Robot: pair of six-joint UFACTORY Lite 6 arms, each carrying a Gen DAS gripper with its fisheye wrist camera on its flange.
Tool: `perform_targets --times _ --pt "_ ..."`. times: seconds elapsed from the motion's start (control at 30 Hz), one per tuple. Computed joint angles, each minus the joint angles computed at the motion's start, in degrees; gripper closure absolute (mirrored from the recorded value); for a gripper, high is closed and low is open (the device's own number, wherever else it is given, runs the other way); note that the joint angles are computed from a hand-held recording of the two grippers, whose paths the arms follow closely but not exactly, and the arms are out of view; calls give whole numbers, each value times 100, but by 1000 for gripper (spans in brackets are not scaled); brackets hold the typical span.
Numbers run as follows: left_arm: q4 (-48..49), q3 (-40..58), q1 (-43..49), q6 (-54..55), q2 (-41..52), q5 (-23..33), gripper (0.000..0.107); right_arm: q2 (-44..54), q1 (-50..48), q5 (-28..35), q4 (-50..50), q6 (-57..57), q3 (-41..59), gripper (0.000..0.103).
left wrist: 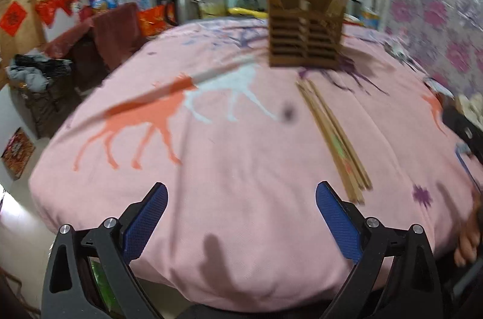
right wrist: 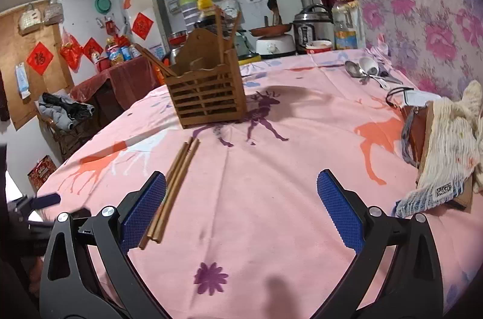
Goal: Organize utensils
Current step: 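Move the left tool back to the chopsticks while the right tool returns too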
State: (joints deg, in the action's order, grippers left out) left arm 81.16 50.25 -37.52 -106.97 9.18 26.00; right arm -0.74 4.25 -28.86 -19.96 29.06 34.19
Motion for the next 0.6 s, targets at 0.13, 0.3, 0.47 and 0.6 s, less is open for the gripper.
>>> perform_targets --times 0.13,0.3,0.47,0.6 --pt "242 -8 1 -111 129 -510 10 157 -113 -96 -134 136 42 7" --pt "336 261 -100 -85 514 -828 10 270 -188 -153 -224 242 77 7" --pt "80 639 -207 291 993 -856 10 397 -298 -198 -483 538 137 7" --pt "-51 1052 -125 534 1415 -823 10 405 -278 -213 -442 501 123 7"
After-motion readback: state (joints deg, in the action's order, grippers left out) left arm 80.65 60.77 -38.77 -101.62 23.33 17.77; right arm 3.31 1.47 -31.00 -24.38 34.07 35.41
